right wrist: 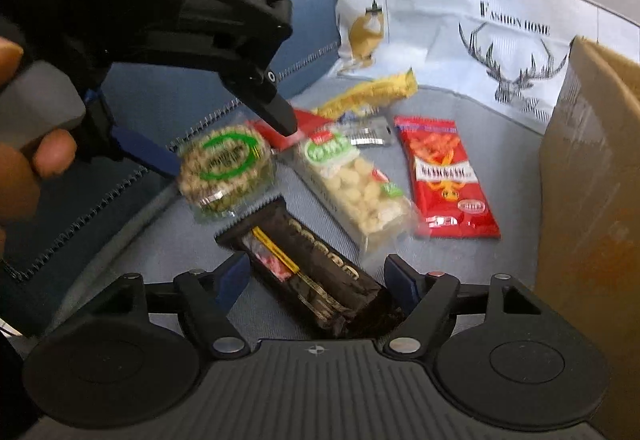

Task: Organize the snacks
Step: 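Grasp the dark chocolate bar with the right tool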

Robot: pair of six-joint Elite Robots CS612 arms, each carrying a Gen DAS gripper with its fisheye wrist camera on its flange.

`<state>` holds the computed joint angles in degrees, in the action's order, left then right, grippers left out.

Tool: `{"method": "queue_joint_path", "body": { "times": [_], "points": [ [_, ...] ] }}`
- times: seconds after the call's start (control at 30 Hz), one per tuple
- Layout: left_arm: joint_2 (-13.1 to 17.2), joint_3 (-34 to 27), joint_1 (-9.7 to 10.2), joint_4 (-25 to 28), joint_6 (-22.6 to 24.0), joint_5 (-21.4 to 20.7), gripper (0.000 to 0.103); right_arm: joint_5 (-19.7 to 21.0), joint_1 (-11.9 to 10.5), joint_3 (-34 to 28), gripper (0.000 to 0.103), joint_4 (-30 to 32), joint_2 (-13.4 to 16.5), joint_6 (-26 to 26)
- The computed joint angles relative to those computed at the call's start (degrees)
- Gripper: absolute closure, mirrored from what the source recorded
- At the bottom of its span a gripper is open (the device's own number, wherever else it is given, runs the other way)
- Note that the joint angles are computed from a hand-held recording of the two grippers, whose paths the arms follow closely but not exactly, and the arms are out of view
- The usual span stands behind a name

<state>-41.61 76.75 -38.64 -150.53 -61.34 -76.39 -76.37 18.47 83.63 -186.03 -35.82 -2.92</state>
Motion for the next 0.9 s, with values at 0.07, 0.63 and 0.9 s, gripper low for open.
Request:
{"method": "queue_joint_path", "body": {
  "times": [0.07,0.63,0.9],
  "points": [
    [0.47,-1.12,-0.09,2.50,0.58,0.07,0.008,-0.16,0.01,-0.30,0.027,1.73,0.02,-0.31],
    [2.36,-4.11,0.78,8.77,-4.41,-2.02,0.007,-1.43,0.05,0.02,0.051,4.24,-0.77,0.25],
    [2.61,-4.98,0.48,11.59,-4.26,0.00,0.021,2.08,-0.24,2.40,0.061,3.52,-2.47,0.27]
  ]
}}
